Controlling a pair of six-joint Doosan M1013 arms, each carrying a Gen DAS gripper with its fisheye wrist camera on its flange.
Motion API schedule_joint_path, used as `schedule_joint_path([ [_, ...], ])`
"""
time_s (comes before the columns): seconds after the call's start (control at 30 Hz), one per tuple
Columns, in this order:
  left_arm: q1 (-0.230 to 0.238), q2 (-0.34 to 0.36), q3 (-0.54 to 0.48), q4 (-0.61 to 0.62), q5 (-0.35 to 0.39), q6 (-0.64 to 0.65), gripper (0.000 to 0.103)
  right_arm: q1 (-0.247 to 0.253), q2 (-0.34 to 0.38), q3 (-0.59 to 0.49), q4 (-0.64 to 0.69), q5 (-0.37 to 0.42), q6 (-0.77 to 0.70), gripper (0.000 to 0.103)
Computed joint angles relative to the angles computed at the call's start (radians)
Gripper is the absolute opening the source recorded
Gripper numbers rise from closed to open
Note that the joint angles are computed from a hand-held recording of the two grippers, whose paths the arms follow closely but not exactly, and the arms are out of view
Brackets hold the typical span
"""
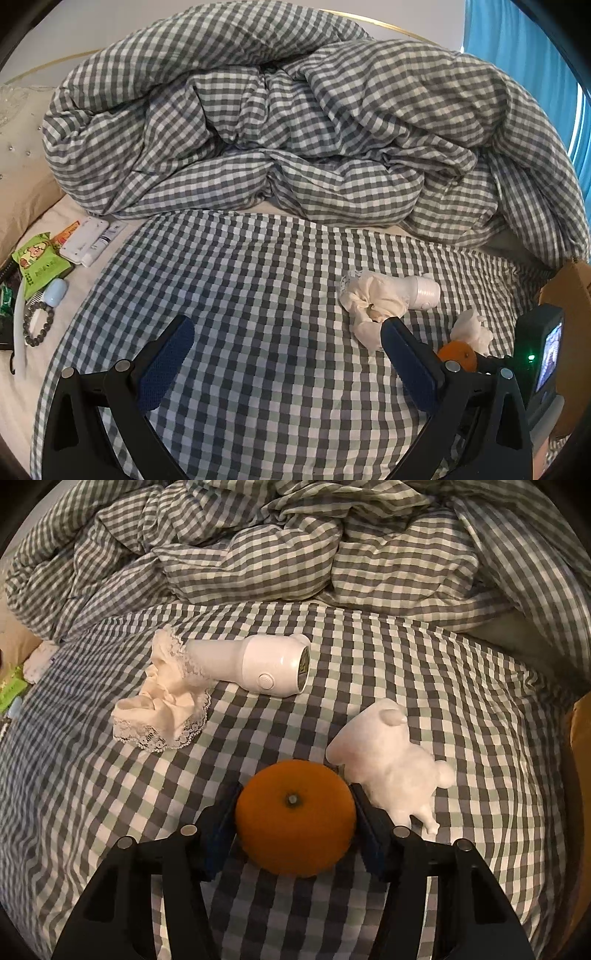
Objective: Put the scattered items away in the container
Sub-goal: 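Grasp the orange with the right gripper and lift it, then grasp the white lace cloth with the left gripper while the right gripper holds the orange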
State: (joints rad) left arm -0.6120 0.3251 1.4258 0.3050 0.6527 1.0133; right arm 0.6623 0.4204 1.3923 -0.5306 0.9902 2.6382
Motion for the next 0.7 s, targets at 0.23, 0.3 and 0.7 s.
schedule_joint_path([
  [0.23, -0.010, 0.022, -0.014, -0.030, -0.005, 0.019, 0.103, 0.017, -0.037, 0.021, -0.059, -0.014, 0.045, 0.056],
  [0.3, -0.015, 0.032, -0.023, -0.038, -0.005, 0.029, 0.103, 0.023, -0.052, 0.028, -0.084, -0.010, 0.062, 0.056],
  [0.7, -0.042, 0.138, -0.115, -0.137, 0.030, 0.128, 0.100, 0.030, -0.124, 0.057, -0.168, -0.004, 0.130, 0.056],
])
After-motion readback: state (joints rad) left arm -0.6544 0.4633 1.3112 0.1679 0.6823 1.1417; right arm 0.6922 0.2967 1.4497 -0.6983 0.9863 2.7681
